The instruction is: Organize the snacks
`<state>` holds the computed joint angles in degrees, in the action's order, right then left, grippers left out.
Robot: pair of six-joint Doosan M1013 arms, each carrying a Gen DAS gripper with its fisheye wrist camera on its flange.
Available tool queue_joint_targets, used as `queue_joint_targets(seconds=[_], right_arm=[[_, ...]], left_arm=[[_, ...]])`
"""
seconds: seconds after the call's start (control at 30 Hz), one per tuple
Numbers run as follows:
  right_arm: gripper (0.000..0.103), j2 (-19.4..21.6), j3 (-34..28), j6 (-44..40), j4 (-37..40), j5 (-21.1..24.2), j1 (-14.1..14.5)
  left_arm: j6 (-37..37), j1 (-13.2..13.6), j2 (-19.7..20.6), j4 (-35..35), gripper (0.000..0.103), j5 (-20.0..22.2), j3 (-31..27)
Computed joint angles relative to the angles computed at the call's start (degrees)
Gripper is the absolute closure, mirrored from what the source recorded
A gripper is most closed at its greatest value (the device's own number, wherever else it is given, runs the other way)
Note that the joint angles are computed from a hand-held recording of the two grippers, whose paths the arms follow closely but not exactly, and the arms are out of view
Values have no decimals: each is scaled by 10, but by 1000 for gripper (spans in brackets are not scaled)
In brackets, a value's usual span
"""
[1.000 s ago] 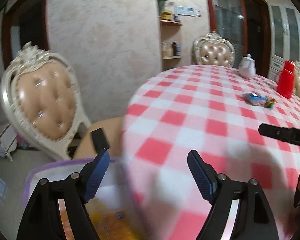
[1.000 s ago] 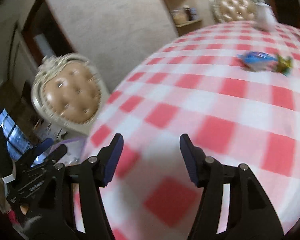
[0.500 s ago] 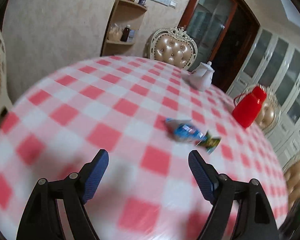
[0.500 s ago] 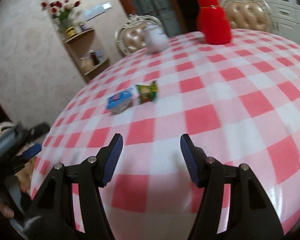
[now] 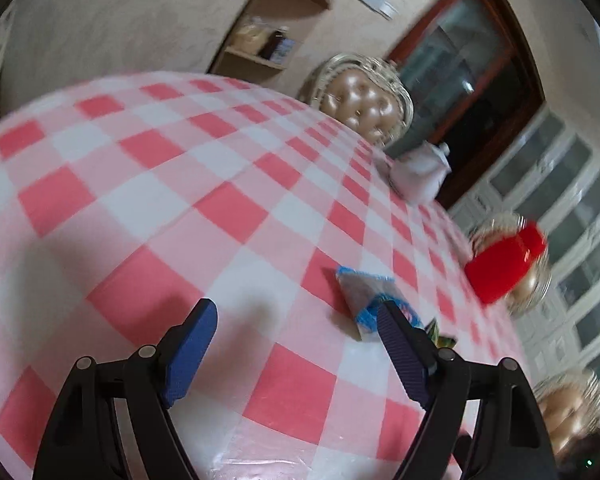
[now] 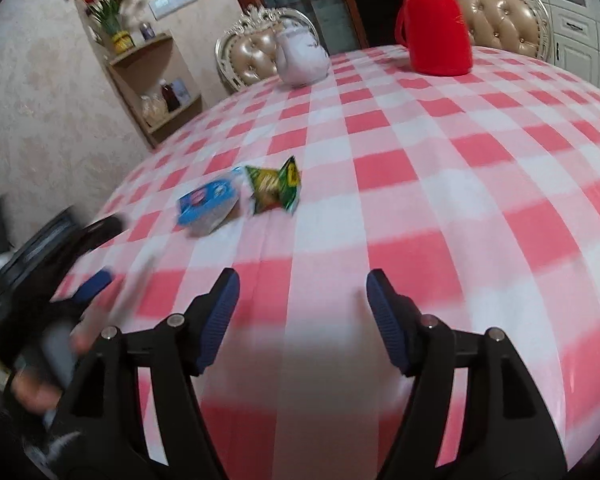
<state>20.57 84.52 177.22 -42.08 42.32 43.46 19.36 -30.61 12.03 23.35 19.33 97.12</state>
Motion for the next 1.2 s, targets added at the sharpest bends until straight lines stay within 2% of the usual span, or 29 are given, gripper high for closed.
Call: queue_joint_targets(seconds=[0.13,0.33,0.53,0.57,0.6,0.63,0.67,0.73,0.9,1.0,1.07,1.2], right_arm=[[34,37,-55,-81,51,26,-16],[32,72,-110,-122,77,55,-25],[33,104,-163,-139,86,127,-26],[43,106,-167,-137,81,141,-23],[62,102,-160,-130,77,134,-22],[68,95,-149,-125,75,117,-22],[88,87,-136,-118,66,105,-20],[89,69,-109,-94,33,95,-9],[92,-5,-3,-1,-32,11,17],[93,-40,45,79,-83,-5,33],[93,-56,68,128,-111,-12,38],[93,-62,78,140,-114,-22,29]], left_arm=[[-4,7,1,-27,20,1,4],[3,9,3,-46,20,-7,3],[40,12,3,-96,20,-12,5],[51,13,4,-105,20,-11,4],[66,13,5,-117,20,-9,2],[75,13,6,-124,20,-6,0],[86,14,7,-135,20,-5,0],[99,15,7,-150,20,-2,-1],[119,16,9,-164,20,-2,-2],[168,9,13,-175,20,-2,-9],[180,0,18,-150,20,9,-20],[242,-15,31,-112,20,29,-48]])
